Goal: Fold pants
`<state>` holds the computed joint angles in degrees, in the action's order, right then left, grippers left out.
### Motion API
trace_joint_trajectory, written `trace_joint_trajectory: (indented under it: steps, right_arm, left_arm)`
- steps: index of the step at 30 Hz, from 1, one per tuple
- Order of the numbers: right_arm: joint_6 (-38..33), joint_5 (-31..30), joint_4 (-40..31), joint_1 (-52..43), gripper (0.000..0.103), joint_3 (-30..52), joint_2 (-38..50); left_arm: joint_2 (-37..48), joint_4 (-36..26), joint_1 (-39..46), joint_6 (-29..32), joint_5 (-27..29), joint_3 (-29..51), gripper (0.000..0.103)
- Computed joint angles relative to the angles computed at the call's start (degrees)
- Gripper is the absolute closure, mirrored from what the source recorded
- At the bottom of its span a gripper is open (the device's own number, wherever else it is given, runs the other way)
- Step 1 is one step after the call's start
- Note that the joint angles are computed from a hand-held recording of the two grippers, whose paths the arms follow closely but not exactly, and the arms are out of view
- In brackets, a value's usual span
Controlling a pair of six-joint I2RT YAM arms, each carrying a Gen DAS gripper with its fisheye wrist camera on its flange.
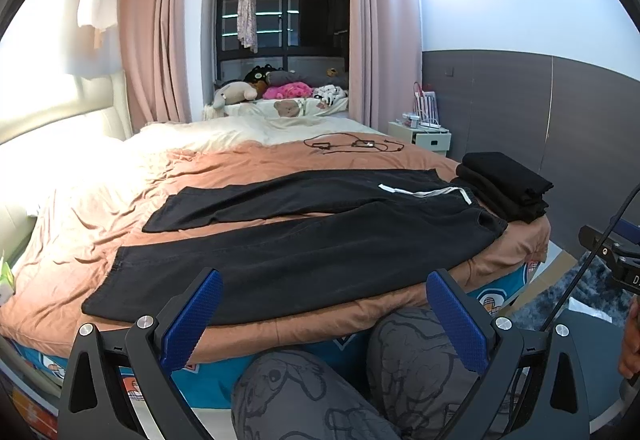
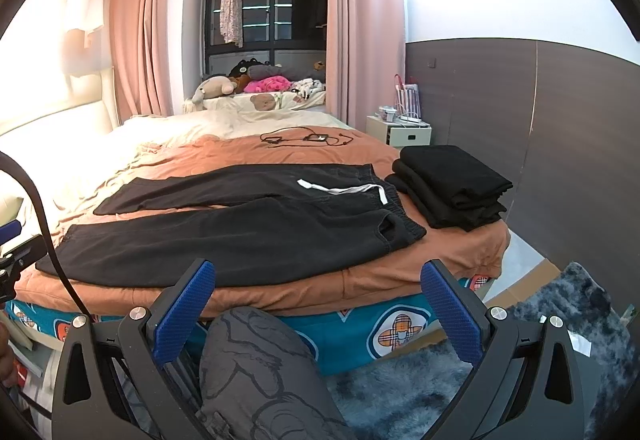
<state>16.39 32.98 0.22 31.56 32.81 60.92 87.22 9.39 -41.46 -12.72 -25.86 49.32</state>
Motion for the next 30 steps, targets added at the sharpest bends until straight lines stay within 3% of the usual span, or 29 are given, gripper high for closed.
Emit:
trace_joint_trajectory:
  steps: [30]
  right_arm:
    - [-0.4,0.0,1.4,-0.5,0.000,-0.4,0.5]
  left_arm:
    - [-0.8,-0.3,0.5,0.1,1.9,-0.6,0.000]
